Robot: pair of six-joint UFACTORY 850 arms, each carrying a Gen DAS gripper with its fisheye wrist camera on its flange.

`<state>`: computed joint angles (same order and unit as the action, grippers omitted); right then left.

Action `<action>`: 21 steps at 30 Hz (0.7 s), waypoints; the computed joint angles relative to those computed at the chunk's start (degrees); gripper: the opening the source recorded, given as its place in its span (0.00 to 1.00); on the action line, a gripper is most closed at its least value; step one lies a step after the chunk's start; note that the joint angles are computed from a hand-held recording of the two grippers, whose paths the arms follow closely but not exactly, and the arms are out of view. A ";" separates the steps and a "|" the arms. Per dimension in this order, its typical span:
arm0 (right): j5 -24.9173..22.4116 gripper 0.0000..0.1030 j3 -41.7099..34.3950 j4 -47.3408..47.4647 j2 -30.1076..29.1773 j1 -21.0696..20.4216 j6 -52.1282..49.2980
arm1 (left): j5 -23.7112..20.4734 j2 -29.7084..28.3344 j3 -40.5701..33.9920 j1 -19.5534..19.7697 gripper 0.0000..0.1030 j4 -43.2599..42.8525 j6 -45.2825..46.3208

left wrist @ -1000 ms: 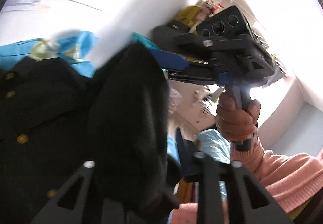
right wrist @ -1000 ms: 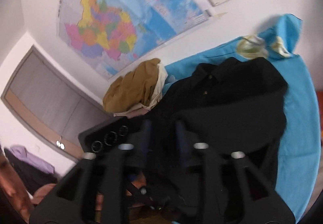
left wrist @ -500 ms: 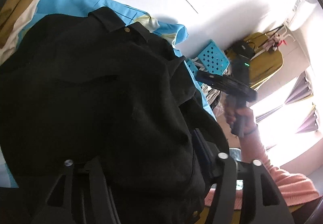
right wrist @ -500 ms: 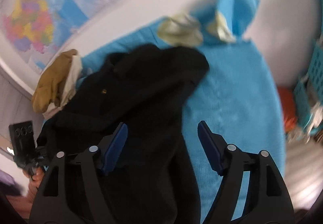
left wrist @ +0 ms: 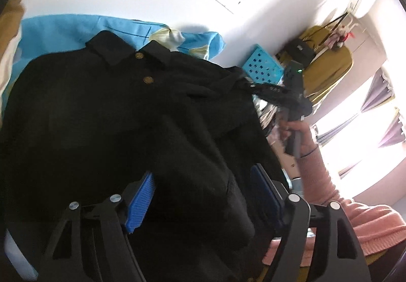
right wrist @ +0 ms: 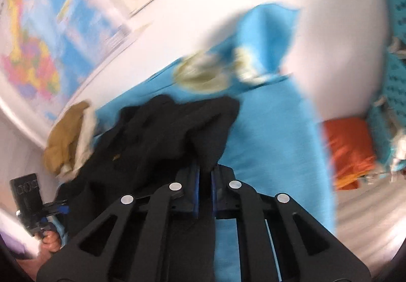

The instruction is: Fold large clothes

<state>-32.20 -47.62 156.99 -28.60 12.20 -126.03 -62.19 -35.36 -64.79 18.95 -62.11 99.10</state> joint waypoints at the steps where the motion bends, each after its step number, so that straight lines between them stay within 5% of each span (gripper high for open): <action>1: 0.16 0.06 -0.60 -1.29 -1.20 -0.58 1.98 | 1.72 -0.31 -0.61 -0.81 0.76 -0.11 -0.40; 6: 3.83 0.11 -3.27 -0.67 -5.20 -0.21 5.48 | 3.94 -1.43 -2.88 -1.15 0.77 -0.26 -2.54; 10: 2.57 0.45 0.37 13.71 -1.13 2.34 -9.94 | 4.37 2.27 1.19 0.93 0.80 -0.86 4.98; 12: 0.47 0.47 1.19 14.34 0.57 3.59 -14.89 | 5.42 4.28 3.83 1.23 0.84 -0.39 8.77; 15: 5.23 0.52 -1.16 17.04 0.67 6.39 -23.71 | 5.43 5.95 7.45 1.28 0.88 1.83 13.52; 21: 14.27 0.52 -9.31 6.61 -6.40 6.82 -14.83 | 13.19 5.70 9.68 -2.49 0.88 2.91 14.14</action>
<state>-17.93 -56.94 163.60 -35.01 19.02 -140.85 -49.01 -29.66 -55.11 16.46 -59.20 113.23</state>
